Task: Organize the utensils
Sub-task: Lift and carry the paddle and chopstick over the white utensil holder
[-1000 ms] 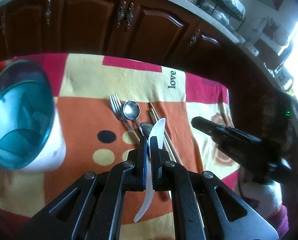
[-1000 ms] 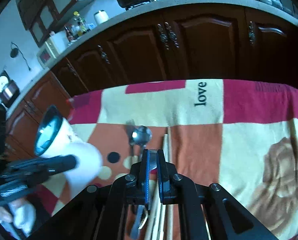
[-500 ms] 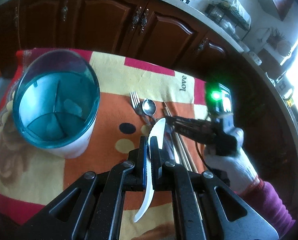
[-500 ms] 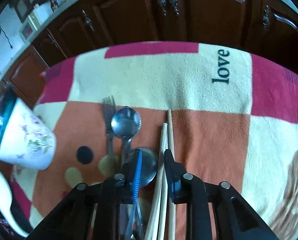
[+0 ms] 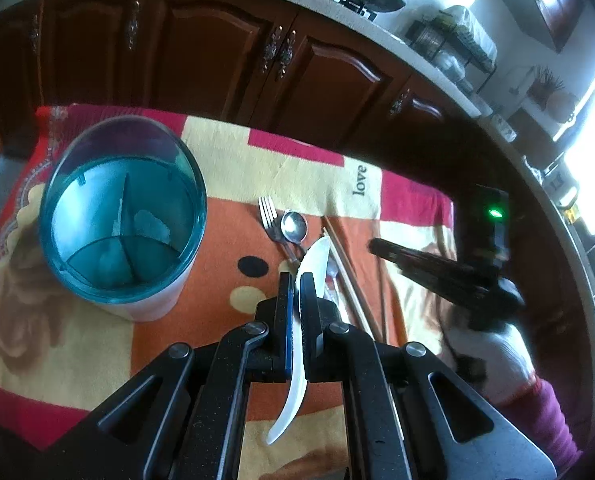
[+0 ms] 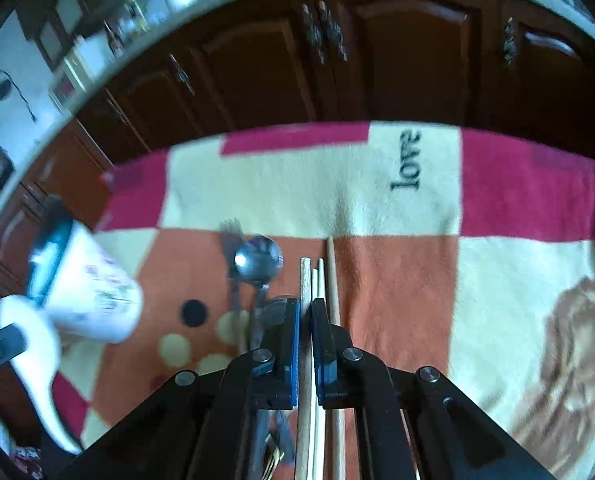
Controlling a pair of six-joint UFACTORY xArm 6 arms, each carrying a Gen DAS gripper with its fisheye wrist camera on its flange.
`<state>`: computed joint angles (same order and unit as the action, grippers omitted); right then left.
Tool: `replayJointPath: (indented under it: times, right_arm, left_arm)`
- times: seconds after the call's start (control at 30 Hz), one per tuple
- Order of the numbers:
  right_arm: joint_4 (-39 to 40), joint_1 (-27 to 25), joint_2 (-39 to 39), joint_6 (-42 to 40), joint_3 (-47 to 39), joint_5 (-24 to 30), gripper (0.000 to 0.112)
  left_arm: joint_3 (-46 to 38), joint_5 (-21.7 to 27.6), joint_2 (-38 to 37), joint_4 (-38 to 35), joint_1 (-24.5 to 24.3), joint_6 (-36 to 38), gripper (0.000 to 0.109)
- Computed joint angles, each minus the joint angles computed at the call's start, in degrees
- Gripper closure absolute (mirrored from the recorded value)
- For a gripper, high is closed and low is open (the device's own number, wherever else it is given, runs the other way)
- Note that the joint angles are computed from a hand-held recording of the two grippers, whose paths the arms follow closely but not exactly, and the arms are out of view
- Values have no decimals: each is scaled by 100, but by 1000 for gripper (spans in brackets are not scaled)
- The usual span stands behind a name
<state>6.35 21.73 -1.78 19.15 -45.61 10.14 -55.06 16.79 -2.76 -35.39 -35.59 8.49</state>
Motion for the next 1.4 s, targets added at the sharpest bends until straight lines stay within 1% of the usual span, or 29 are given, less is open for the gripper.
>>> replayJointPath:
  times: [0.1,0.17,0.3,0.37,0.4,0.5,0.57,0.63,0.73,0.83,0.9,1.0,1.03,1.13,1.17,1.2,1.3,1.33,1.4]
  right_arm:
    - [-350,39,-720,398,495,-223,107]
    - [-866,49,-1143,949,713,-309,107]
    - [-2134,94,-1682,2125,787,-378,107]
    - [-2730,159,-1837,2649,683,-351,107]
    - [-3067,211,-1803,2950,531,-334,107]
    - [-3337,328,-1869,3084,214,-270,107]
    - [-3445,402,-1825,3115,-19,-241,107]
    - [-3326,528,-1688,2932,-389,-277,107]
    - [-3248,677,-1387,2791,-926,-351,107]
    - [-3367,837,-892,2764,-1650,-326,107]
    - [-3340,952,-443,2679,-2165,-316,107]
    - [-3623,1067,186,2807,-2846,-183,107]
    - [-3537,1109,346,2688,-3024,-131,107]
    - [-3741,1184,917,2753,-3598,44,107]
    - [-3673,1205,1079,2671,-3721,51,107]
    - [-3458,1218,1207,2501,-3779,15,107]
    - [-3051,1238,1555,2146,-3907,40,107]
    - [-2851,1245,1629,1980,-3921,41,107]
    - [-2145,1287,1824,1408,-3929,39,107]
  left_arm:
    - [38,-23,-135,-139,18,81,107]
    - [73,-32,-256,-314,54,196,107]
    - [97,-39,-462,-663,153,465,107]
    - [70,-45,-559,-992,257,756,107]
    - [49,-56,-573,-1045,300,802,107]
    - [-63,-60,-628,-1312,502,1070,107]
    - [-130,-192,-627,-1260,641,1075,107]
    - [-274,-341,-542,-1408,792,1256,107]
    - [-473,-544,-313,-1359,957,1302,107]
    - [-638,-721,-48,-1463,1046,1551,107]
    - [-760,-889,161,-1749,1090,1873,107]
    - [-945,-985,428,-2180,1167,2297,107]
    - [-999,-1052,521,-2247,1171,2378,107]
    - [-1187,-1159,769,-2782,1166,2994,107]
    - [-1242,-1207,853,-3020,1158,3279,107]
    - [-1246,-1229,883,-3118,1149,3396,107]
    - [-1232,-1184,991,-3265,1178,3547,107]
    - [-1209,-1166,999,-3330,1189,3598,107]
    - [-1125,-1157,974,-3497,1192,3744,107]
